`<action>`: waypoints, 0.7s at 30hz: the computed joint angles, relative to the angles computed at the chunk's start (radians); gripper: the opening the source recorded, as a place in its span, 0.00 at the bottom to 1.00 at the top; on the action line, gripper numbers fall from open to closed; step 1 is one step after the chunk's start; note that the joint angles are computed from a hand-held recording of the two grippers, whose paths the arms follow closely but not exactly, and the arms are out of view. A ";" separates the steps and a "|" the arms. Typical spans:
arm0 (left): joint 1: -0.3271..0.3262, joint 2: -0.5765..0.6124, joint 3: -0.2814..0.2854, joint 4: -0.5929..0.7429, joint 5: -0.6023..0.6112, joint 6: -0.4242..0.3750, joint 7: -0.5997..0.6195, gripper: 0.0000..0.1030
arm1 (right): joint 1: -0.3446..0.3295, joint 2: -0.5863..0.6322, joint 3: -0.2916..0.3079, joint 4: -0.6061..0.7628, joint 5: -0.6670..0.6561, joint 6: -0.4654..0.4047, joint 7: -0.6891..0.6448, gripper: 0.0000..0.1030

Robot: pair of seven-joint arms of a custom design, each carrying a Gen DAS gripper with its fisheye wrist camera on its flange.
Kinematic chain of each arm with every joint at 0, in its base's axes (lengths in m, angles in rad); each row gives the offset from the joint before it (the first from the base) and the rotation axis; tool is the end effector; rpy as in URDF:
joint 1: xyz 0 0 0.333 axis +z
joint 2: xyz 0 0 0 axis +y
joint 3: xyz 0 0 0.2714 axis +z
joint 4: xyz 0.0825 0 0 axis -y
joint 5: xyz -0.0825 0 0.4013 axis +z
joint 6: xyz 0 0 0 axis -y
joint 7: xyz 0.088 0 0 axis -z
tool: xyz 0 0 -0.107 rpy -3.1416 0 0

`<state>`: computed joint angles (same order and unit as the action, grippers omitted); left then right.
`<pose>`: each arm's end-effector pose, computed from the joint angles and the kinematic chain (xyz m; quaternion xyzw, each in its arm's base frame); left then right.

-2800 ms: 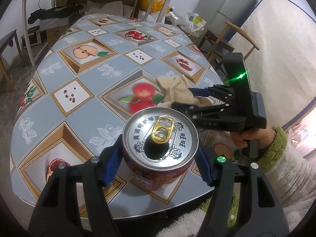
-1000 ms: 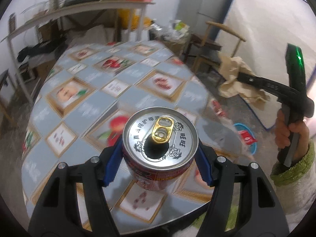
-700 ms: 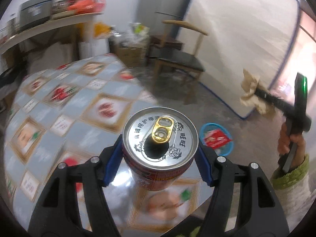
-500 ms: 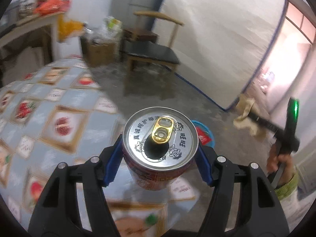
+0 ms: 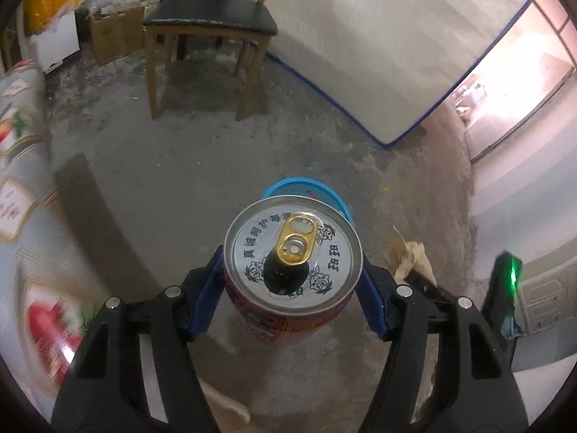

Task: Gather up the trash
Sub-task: 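Lift the napkin with the right tool while the left tool carries the can toward the wastebasket, then open both tools over the blue wastebasket to drop the can and napkin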

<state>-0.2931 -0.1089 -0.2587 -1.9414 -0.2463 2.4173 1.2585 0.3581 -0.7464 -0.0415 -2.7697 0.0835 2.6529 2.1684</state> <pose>0.5032 -0.3171 0.5449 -0.6364 0.7108 -0.2991 0.0134 0.3876 0.1258 0.4520 -0.5485 0.7759 -0.0567 0.3065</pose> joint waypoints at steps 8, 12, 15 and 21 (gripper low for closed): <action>-0.094 0.442 0.026 0.433 0.241 -0.010 -0.194 0.84 | -0.008 0.290 -0.071 0.123 0.054 0.122 -0.056 0.09; -0.083 0.430 0.013 0.398 0.169 -0.005 -0.183 0.84 | 0.035 0.532 -0.140 0.259 0.231 0.115 -0.181 0.13; -0.050 0.321 -0.003 0.270 0.082 0.023 -0.117 0.84 | 0.042 0.682 -0.165 0.353 0.427 0.048 -0.288 0.28; -0.022 0.048 0.000 0.029 0.050 0.043 -0.043 0.84 | -0.032 0.701 -0.098 0.345 0.447 0.077 -0.250 0.58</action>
<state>-0.3151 -0.0604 -0.2591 -1.9120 -0.1963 2.4603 1.2159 0.3259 -0.0454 -0.1392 -2.4252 0.5304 2.7295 1.9187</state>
